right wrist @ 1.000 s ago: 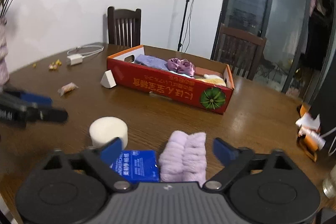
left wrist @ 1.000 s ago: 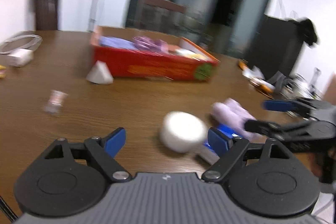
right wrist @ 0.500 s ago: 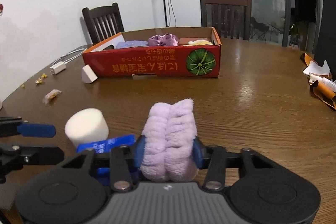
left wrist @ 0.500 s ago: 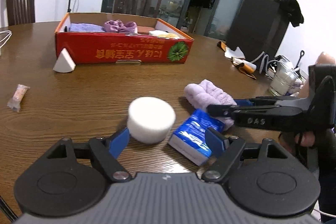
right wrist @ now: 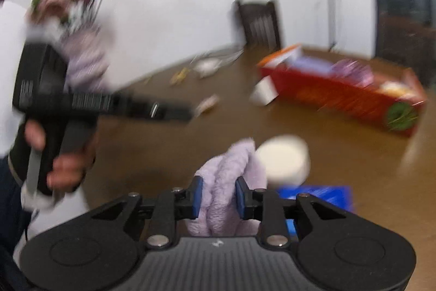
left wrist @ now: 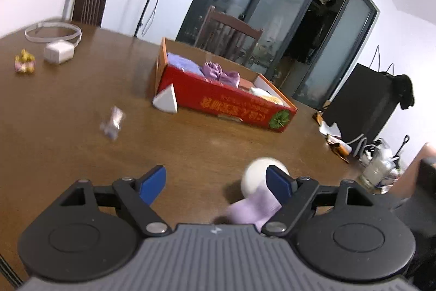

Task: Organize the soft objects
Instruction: 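Lift the headband with the right tool while the left tool grips it too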

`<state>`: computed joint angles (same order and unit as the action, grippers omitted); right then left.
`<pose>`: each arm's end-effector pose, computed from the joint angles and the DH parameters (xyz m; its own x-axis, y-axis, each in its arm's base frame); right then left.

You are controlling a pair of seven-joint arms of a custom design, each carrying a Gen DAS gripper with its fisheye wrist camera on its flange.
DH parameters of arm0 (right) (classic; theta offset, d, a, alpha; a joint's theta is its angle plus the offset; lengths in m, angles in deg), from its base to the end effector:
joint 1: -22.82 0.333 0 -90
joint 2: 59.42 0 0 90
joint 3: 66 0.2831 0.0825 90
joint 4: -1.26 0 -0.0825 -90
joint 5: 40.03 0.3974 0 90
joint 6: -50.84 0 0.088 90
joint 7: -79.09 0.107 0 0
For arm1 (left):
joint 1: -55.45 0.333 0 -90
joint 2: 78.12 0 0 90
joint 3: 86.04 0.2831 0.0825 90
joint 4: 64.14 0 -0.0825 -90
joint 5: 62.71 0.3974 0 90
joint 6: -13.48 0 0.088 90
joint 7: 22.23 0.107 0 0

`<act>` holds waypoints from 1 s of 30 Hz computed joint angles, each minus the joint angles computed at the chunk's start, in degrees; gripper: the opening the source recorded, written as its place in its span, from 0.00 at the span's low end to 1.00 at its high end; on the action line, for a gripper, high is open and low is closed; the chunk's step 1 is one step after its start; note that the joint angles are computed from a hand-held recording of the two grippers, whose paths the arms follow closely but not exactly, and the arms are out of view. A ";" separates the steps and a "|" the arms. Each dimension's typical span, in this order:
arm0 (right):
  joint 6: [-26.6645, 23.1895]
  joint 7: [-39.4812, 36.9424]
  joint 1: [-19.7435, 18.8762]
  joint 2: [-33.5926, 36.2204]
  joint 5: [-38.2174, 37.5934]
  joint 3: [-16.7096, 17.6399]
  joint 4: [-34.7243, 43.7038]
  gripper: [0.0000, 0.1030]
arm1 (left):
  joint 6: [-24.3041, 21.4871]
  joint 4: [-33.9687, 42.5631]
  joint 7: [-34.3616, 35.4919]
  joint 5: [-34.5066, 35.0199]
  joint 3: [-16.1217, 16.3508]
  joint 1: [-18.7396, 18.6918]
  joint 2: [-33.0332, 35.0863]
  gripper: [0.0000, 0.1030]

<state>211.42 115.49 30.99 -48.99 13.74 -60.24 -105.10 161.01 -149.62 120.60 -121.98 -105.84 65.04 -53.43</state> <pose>0.6438 0.1168 0.4572 0.4486 -0.8784 -0.1647 -0.5969 -0.1573 -0.7868 0.7208 -0.0735 0.4698 -0.4678 -0.7738 0.4271 -0.6271 -0.0500 -0.7774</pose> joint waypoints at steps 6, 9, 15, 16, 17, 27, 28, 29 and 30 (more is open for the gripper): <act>-3.20 2.49 0.41 1.43 -2.81 -0.47 1.28 0.40 | -5.30 0.84 0.64 1.56 0.00 -0.77 2.16 0.61; 3.69 10.71 2.48 -0.05 -10.93 -2.25 -1.45 0.42 | -7.16 2.78 -1.14 4.32 0.10 -1.44 4.03 0.39; 11.80 22.63 2.75 -6.89 -17.17 -2.67 -10.82 0.45 | -6.95 1.84 1.88 1.53 -2.30 0.72 3.51 0.36; 12.38 20.46 2.55 -8.19 -13.60 -2.05 -12.27 0.45 | -8.61 3.27 2.49 0.65 -2.53 1.13 4.32 0.40; 12.90 19.67 2.73 -8.78 -11.80 -1.96 -13.05 0.45 | -9.79 4.58 2.91 0.56 -2.52 1.06 5.08 0.41; 5.39 17.98 2.86 -7.83 6.53 -3.22 -11.62 0.44 | -14.74 14.88 -6.68 13.82 -2.31 -2.52 13.01 0.26; 5.07 17.01 2.53 -7.30 8.89 -3.16 -11.01 0.44 | -14.17 12.65 -6.62 13.68 -2.48 -1.93 11.39 0.25; 5.23 17.10 2.30 -6.94 10.07 -3.12 -10.70 0.44 | -14.73 10.21 -6.25 12.83 -2.86 -0.76 9.46 0.25; 5.54 17.69 2.05 -6.42 10.68 -3.15 -10.22 0.44 | -15.79 8.17 -6.16 11.76 -3.05 0.23 7.70 0.25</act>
<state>216.96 133.18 33.04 -55.41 24.41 -63.39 -115.32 145.22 -141.46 114.44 -110.22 -108.89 65.27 -45.73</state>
